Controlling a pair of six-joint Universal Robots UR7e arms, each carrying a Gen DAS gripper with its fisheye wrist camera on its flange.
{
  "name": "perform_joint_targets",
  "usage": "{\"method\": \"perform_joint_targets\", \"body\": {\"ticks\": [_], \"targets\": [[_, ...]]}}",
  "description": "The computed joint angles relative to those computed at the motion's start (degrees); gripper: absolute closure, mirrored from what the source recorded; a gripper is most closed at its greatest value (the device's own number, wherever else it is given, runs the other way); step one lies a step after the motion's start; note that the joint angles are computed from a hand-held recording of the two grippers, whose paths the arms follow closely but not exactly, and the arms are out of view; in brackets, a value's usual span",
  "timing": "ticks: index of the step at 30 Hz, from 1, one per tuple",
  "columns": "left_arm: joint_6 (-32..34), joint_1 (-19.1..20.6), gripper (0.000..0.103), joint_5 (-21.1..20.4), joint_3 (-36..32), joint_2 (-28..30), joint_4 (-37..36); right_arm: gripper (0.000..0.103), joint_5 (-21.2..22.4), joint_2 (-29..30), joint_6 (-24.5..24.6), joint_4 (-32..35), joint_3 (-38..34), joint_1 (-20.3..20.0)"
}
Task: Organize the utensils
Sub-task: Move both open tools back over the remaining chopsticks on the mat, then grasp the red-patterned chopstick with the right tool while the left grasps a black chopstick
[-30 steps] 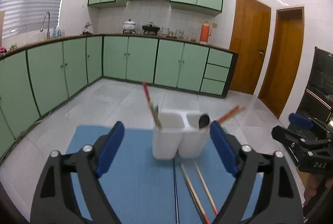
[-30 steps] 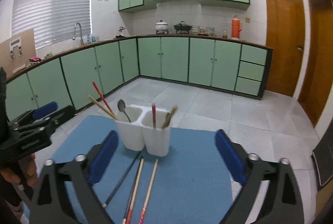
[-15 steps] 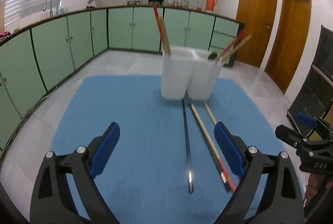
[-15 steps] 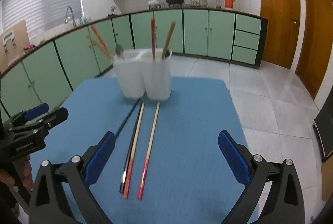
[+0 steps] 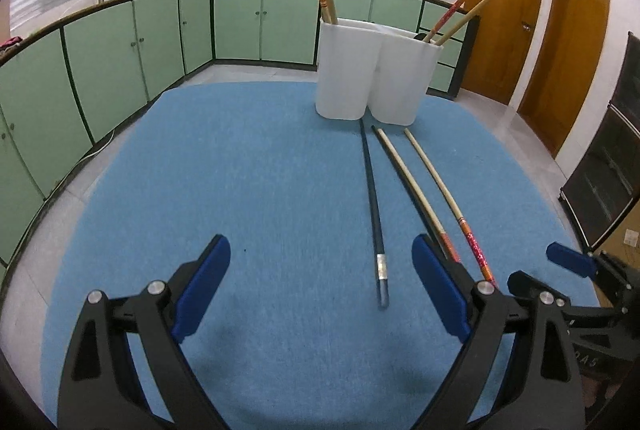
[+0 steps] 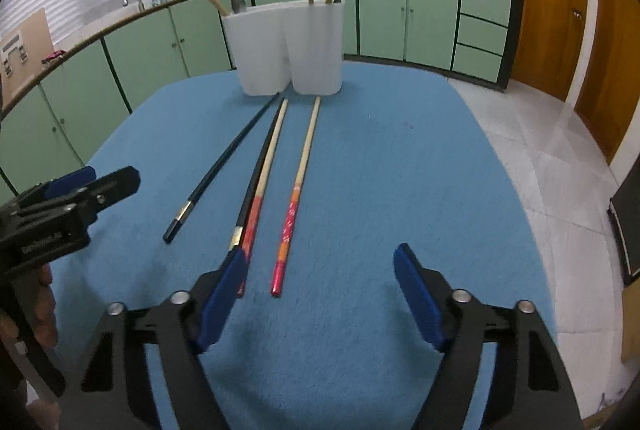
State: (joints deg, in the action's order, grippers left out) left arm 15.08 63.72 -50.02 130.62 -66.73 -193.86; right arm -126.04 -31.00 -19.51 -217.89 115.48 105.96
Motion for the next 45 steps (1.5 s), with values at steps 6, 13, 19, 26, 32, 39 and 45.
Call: {"method": "perform_joint_targets", "body": {"ticks": [6,13,19,26,32,39,45], "targets": [[-0.21,0.13,0.014,0.18,0.32,1.11,0.33,0.053,-1.12,1.01,0.52,1.46,-0.79,0.23],[-1.06,0.12,0.014,-0.06,0.34,1.44,1.13,0.065,-1.15,1.78,1.65,3.39,-1.38,-0.05],[-1.16,0.12,0.014,-0.17,0.23,1.69,1.51,0.071,-2.75,3.27,1.05,2.56,-2.61,0.5],[-1.44,-0.14,0.014,0.19,0.15,2.07,2.42,0.077,-4.11,4.48,0.3,1.99,-3.53,1.03],[-2.62,0.06,0.014,-0.06,-0.4,2.0,4.69,0.097,-2.84,3.9,0.97,2.47,-3.18,0.55],[-4.25,0.54,0.025,-0.26,-1.55,2.16,9.03,0.097,-2.45,2.54,3.51,1.38,-1.78,-0.53],[-5.37,0.37,0.033,-0.07,-2.31,2.78,11.72,0.097,-3.02,2.12,4.32,0.71,-1.37,-0.95]]}}
